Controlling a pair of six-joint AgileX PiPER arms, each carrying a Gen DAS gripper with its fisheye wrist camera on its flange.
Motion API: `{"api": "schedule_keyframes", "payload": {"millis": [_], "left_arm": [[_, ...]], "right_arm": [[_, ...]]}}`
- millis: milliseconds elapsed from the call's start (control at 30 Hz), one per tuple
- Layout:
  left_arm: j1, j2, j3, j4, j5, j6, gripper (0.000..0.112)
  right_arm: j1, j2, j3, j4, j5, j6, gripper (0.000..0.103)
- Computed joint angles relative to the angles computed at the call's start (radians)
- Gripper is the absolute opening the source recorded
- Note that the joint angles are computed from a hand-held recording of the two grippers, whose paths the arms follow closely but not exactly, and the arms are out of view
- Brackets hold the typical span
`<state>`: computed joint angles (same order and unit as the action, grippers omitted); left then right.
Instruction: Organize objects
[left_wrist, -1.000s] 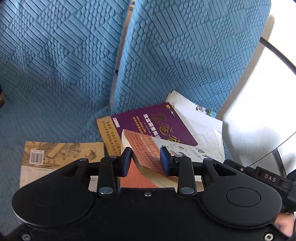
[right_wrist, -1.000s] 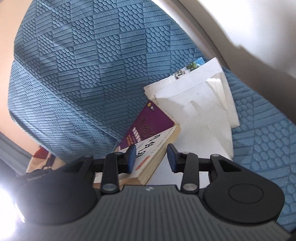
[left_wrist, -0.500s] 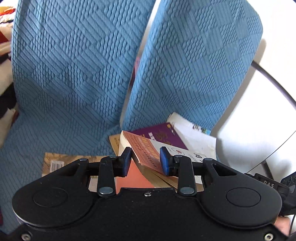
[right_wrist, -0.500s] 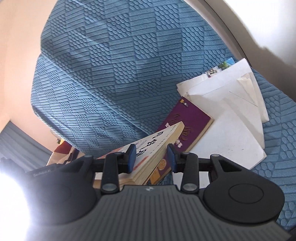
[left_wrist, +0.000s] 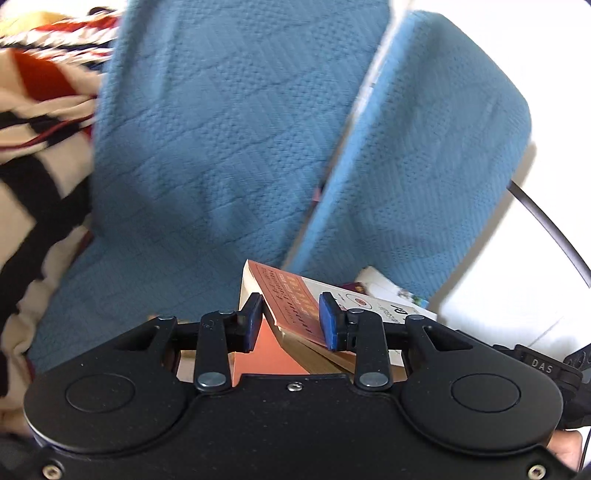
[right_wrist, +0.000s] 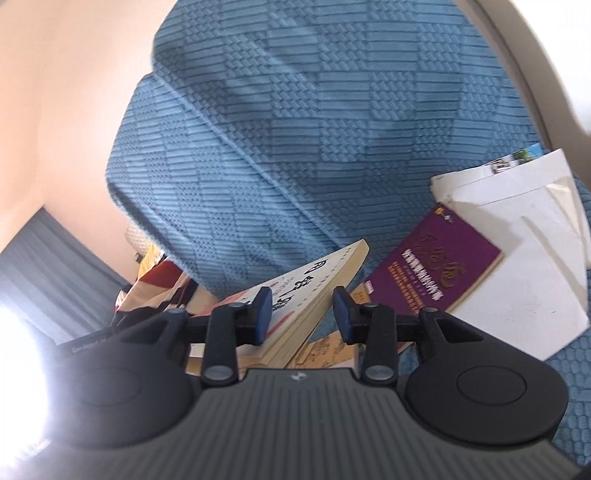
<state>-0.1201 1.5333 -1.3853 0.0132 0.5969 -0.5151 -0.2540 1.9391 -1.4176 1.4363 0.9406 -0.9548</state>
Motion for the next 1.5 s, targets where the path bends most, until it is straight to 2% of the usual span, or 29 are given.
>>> {"api": "schedule_keyframes", "payload": {"millis": [200, 333, 467, 533, 667, 800, 1067, 1167, 1333, 1400, 1500], "left_arm": [[0.110, -0.118, 0.206, -0.154, -0.029, 0.126, 0.030], [0.185, -0.166, 0.335, -0.328, -0.052, 0.247, 0.030], [0.241, -0.210, 0.453, -0.510, -0.083, 0.391, 0.030], [0.259, -0.212, 0.487, -0.557, -0.086, 0.445, 0.030], [0.273, -0.195, 0.518, -0.552, -0.080, 0.443, 0.030], [0.294, -0.162, 0.523, -0.582, -0.038, 0.478, 0.030], [0.276, -0.113, 0.545, -0.567, -0.001, 0.471, 0.033], [0.283, -0.144, 0.565, -0.565, -0.008, 0.457, 0.045], [0.282, -0.113, 0.532, -0.596, -0.017, 0.517, 0.052], [0.259, -0.060, 0.481, -0.553, -0.007, 0.485, 0.054], [0.207, -0.013, 0.432, -0.500, -0.033, 0.465, 0.055]], "right_arm": [[0.072, -0.033, 0.042, -0.033, -0.019, -0.013, 0.036], [0.116, -0.044, 0.090, -0.063, -0.056, -0.014, 0.036], [0.128, -0.026, 0.107, -0.078, -0.058, -0.021, 0.036], [0.136, -0.017, 0.107, -0.101, -0.068, -0.014, 0.036], [0.159, 0.018, 0.099, -0.124, -0.080, -0.012, 0.036], [0.183, 0.065, 0.079, -0.177, -0.101, 0.018, 0.036], [0.164, 0.110, 0.107, -0.215, -0.119, 0.111, 0.036], [0.143, 0.103, 0.138, -0.157, -0.109, 0.071, 0.037], [0.139, 0.046, 0.187, -0.155, -0.148, 0.077, 0.037], [0.140, 0.011, 0.219, -0.145, -0.163, 0.075, 0.037], [0.162, -0.053, 0.264, -0.181, -0.252, 0.118, 0.037]]}}
